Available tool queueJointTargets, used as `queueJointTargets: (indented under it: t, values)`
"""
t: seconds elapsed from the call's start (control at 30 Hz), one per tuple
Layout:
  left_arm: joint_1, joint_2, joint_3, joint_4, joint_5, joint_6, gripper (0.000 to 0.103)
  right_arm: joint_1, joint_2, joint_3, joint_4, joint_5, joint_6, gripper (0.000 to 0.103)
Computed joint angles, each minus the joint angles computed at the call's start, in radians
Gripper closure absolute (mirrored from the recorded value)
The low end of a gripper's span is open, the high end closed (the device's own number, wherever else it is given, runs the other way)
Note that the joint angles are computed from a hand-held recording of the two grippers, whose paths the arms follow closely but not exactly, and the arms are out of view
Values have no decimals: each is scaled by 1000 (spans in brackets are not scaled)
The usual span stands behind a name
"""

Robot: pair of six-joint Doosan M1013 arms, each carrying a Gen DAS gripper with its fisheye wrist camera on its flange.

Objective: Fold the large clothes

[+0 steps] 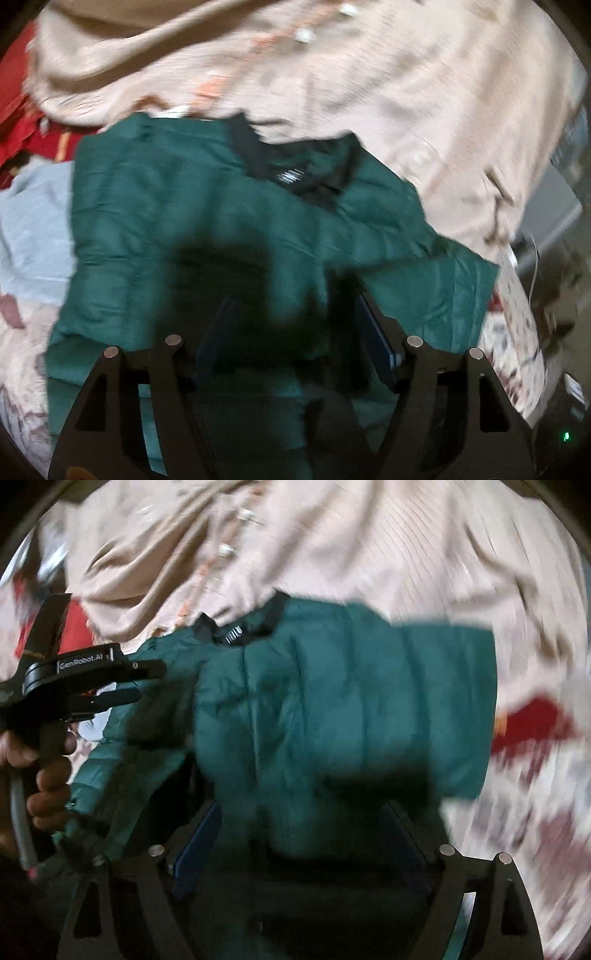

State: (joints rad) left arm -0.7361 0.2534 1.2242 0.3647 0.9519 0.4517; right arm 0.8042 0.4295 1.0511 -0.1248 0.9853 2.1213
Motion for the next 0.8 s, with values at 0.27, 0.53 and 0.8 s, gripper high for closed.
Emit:
queueJointTargets:
  t: [0.27, 0.53, 0.8]
  values:
    - [-9, 49, -32, -137, -64, 143, 34, -15, 43, -51, -5, 157, 18, 17]
    - [-26, 135, -105, -243, -38, 266, 41, -6, 60, -66, -43, 200, 30, 12]
    - [-44, 100, -68, -126, -117, 221, 92, -5, 69, -77, -49, 206, 40, 9]
